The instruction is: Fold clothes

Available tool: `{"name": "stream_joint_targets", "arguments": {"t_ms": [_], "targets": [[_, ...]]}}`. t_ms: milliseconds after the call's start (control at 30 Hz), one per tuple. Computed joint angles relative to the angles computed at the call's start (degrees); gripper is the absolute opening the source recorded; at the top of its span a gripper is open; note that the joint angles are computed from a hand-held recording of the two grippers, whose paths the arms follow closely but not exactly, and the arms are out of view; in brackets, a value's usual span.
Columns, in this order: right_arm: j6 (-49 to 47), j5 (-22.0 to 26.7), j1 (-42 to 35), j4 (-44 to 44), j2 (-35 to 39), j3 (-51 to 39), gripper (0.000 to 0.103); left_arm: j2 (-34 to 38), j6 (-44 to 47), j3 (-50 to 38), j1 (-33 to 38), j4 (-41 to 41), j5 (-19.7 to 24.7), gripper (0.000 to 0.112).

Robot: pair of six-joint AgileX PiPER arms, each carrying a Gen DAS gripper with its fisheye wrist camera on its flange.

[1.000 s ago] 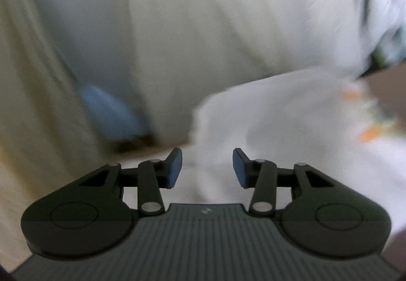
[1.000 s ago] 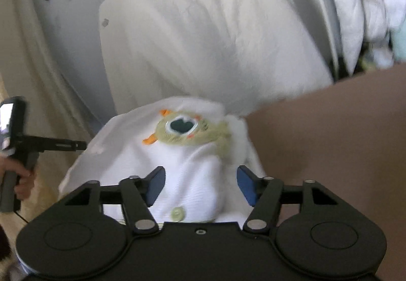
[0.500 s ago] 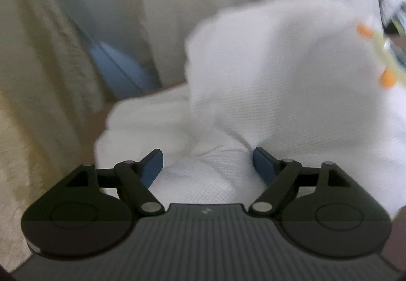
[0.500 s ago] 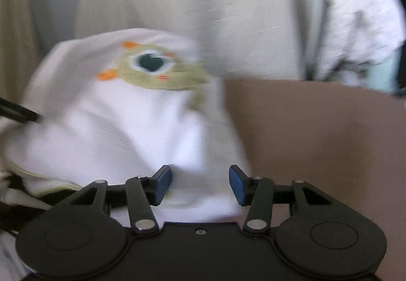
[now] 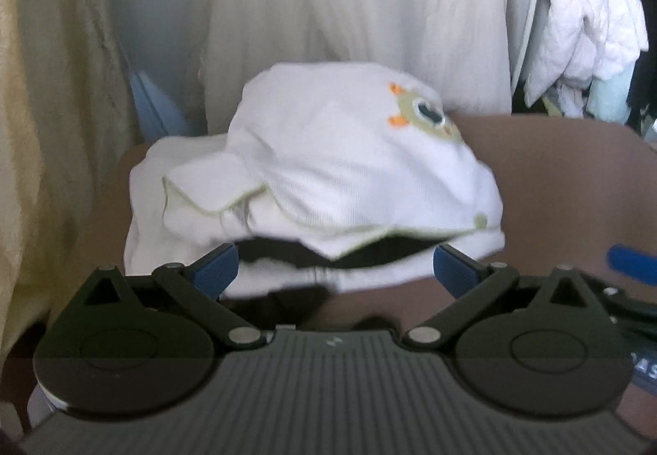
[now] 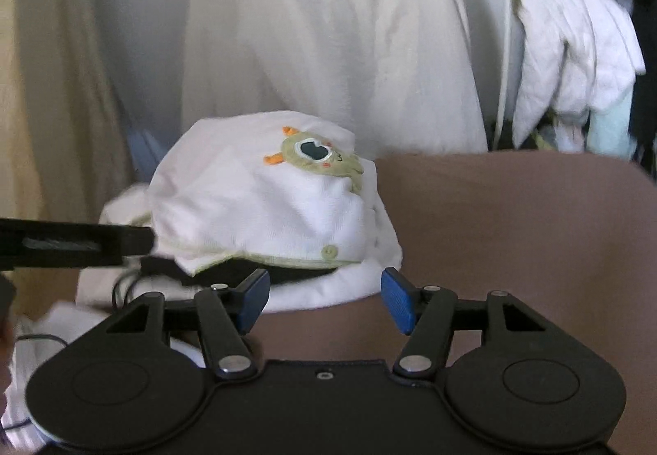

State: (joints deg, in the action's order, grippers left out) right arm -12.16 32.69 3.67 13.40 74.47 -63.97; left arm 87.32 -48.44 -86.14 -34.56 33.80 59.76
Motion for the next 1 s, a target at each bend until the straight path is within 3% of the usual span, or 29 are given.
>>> {"name": "stream_joint_targets", "arguments": {"t_ms": [100,200,367,533,633,800,1000], "targets": [[4.2,1.18,2.05,-6.74,-3.4,1.87,0.067,-1.62,-4.43,1.81,-4.2,4.02,4.35,0.103],[5.42,2.72,2.26,-7.76,-5.46,3.49,0.067,-3.21,-6.47,2.2,-7.57,4.65,6.82,0.103],[8.1,4.98,3.39,-11.02,-7.66,5.39,0.068,-2.67,-9.77,4.23,-8.8,6.27,7.0,0.103],[4.41,6.38,0.11,-3.41,-7.46,5.56,0.07,-1.56,-7.31,6.17,-6.28,2.43,2.76,0.103],[6.92,6.65,0.71,-5.31,-7.63,5.8,0.071,0.91,-8.79,5.15,-7.16,3.58,5.81,0.103],[7.09,6.5,0.47,-5.81,-9.91,7.29,0.078,0.15,-9.11,5.56,-7.89,1.82,5.85,0.103],[1.3,4.56,-1.88,0.46,-11.39,9.71,0.08,-0.41,-11.14,6.72,-10.38,4.58,6.42,0.103]]}}
